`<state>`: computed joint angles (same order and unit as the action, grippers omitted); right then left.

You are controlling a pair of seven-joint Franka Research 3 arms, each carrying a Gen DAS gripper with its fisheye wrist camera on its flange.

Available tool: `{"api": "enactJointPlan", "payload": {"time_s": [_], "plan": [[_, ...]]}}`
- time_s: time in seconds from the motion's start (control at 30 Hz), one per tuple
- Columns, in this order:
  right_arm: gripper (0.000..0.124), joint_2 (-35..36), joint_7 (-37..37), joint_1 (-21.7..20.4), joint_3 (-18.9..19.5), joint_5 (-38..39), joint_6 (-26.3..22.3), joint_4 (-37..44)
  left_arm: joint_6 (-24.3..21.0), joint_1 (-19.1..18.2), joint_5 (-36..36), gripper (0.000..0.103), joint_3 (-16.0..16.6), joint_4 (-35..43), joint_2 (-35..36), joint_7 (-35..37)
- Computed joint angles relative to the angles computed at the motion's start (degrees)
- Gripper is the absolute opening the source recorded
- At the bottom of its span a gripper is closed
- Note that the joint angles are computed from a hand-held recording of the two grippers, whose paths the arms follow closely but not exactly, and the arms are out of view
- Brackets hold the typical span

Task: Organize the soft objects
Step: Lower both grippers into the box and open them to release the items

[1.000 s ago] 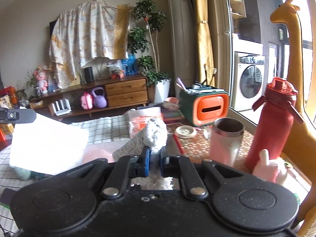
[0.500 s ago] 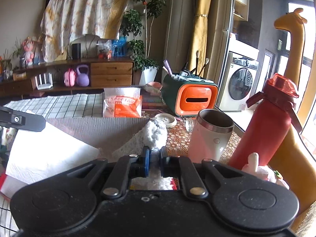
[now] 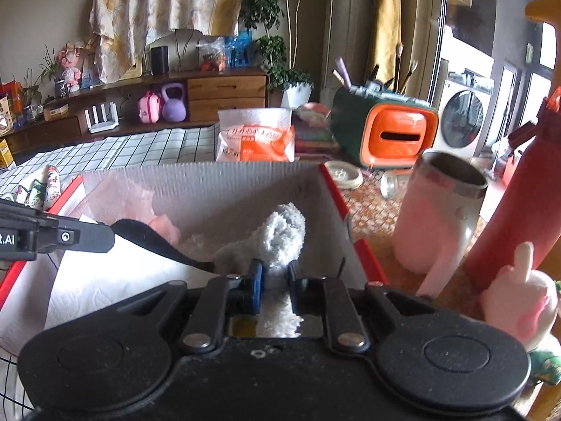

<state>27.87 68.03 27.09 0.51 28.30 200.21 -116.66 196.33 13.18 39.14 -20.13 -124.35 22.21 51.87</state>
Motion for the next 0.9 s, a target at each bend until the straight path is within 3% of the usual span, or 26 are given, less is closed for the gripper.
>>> {"api": "enactJointPlan", "payload": {"time_s": [0.1,0.27,0.47,0.6,0.77,0.9], "plan": [[0.018,0.3,-0.4,1.7,-1.7,1.6,-1.3,0.4,-1.7,-1.5,-0.7,0.001,1.2,0.2,0.0,1.3],[0.021,-0.1,0.1,2.2,-2.3,2.4,-3.0,0.1,-3.7,1.0,-1.9,0.001,-1.9,-0.1,0.3,3.7],[0.035,-1.8,1.6,1.0,-1.6,2.1,-2.4,-1.8,-4.8,4.5,-3.6,0.001,-6.0,-1.1,-0.1,5.7],[0.039,-3.3,3.9,-2.7,1.7,-0.1,-1.4,-3.8,-3.2,-4.3,-7.5,0.002,2.5,-2.7,-2.8,7.8],[0.045,-5.6,8.4,-8.2,6.7,-5.1,0.4,-6.9,-2.2,-4.8,-7.5,0.004,2.9,-3.9,-4.1,8.0],[0.05,-7.6,11.9,-10.4,8.5,-8.9,1.5,-9.3,-1.8,-6.6,-8.0,0.005,4.4,-4.9,-5.5,8.4]]}}
